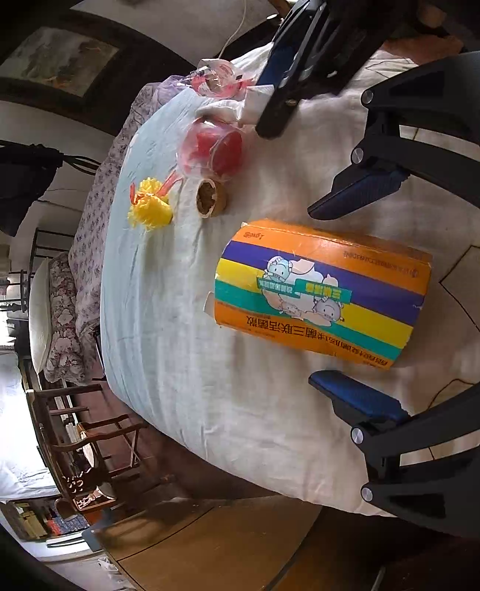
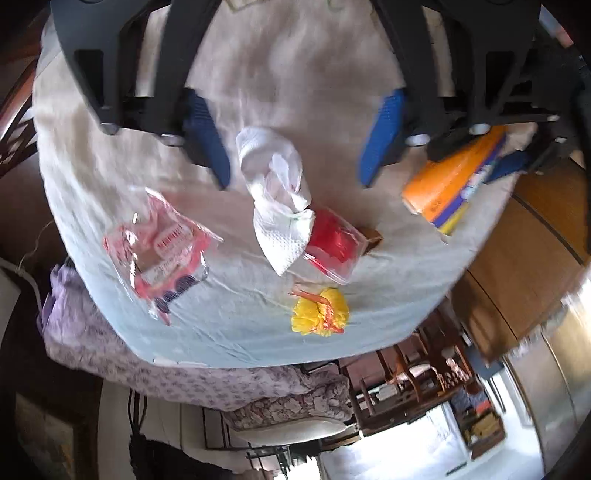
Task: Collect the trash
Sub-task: 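Grasp the orange striped tissue box with the left gripper while the right gripper grasps the white tissue, then carry the tissue box and white tissue to the red wastebasket and release both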
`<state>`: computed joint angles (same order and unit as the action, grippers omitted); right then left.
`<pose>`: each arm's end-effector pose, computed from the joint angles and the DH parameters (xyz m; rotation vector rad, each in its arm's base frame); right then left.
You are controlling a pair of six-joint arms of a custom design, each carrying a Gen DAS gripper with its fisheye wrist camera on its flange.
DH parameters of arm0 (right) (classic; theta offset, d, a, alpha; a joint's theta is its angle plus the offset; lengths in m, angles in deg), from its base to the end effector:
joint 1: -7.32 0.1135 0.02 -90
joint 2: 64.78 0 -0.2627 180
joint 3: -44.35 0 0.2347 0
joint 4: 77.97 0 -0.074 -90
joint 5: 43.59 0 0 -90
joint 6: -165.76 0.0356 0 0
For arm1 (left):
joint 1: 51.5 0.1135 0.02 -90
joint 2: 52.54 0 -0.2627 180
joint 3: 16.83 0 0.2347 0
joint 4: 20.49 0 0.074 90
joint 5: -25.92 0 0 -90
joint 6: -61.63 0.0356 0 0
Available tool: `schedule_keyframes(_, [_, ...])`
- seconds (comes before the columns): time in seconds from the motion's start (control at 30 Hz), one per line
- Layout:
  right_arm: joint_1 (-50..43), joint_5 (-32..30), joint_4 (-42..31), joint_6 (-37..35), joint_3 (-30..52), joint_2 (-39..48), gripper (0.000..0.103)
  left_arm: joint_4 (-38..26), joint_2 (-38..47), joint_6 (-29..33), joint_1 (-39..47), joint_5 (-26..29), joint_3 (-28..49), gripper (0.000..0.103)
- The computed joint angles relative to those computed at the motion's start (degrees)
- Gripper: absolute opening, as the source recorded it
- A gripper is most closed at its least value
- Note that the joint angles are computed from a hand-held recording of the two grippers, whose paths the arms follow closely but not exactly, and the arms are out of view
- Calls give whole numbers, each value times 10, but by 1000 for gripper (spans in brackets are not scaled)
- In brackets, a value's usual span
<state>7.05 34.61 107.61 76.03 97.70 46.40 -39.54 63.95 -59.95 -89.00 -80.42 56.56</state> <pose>0.3065 0.0058 0.0737 -0.0757 2.4720 0.2554 0.2910 -0.2106 0.0926 0.0416 2.5846 -0.0576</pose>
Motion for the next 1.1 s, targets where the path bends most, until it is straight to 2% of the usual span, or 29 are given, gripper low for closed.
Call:
schedule_keyframes(0.03, [-5,-3,11,-2,-9,-7,13,2,0,-1,2,3,0,82])
schedule_keyframes(0.1, [-25,-31,45,3,-45,-42,12,14,-4,-5,9,15,-8,80])
schedule_keyframes(0.13, [-35,-47,54,6,-61,-59,12,23,-7,-5,12,20,-14,72])
schedule_keyframes(0.2, [-67,-105,60,17,-91,-92,12,45,-18,-1,17,37,-30,66])
schedule_keyframes(0.23, [-89,-145,59,22,-107,-109,13,51,-21,-1,16,38,-33,65])
schedule_keyframes(0.3, [-114,-184,62,23,-126,-122,13,61,-27,3,13,37,-40,64])
schedule_keyframes(0.5, [-123,-189,27,23,-114,-105,14,89,-51,15,-3,21,-62,62])
schedule_keyframes(0.7, [-127,-195,34,34,-116,-96,14,110,-67,10,4,40,-80,62])
schedule_keyframes(1.1, [-137,-200,52,30,-127,-95,14,137,-101,6,-12,33,-122,62])
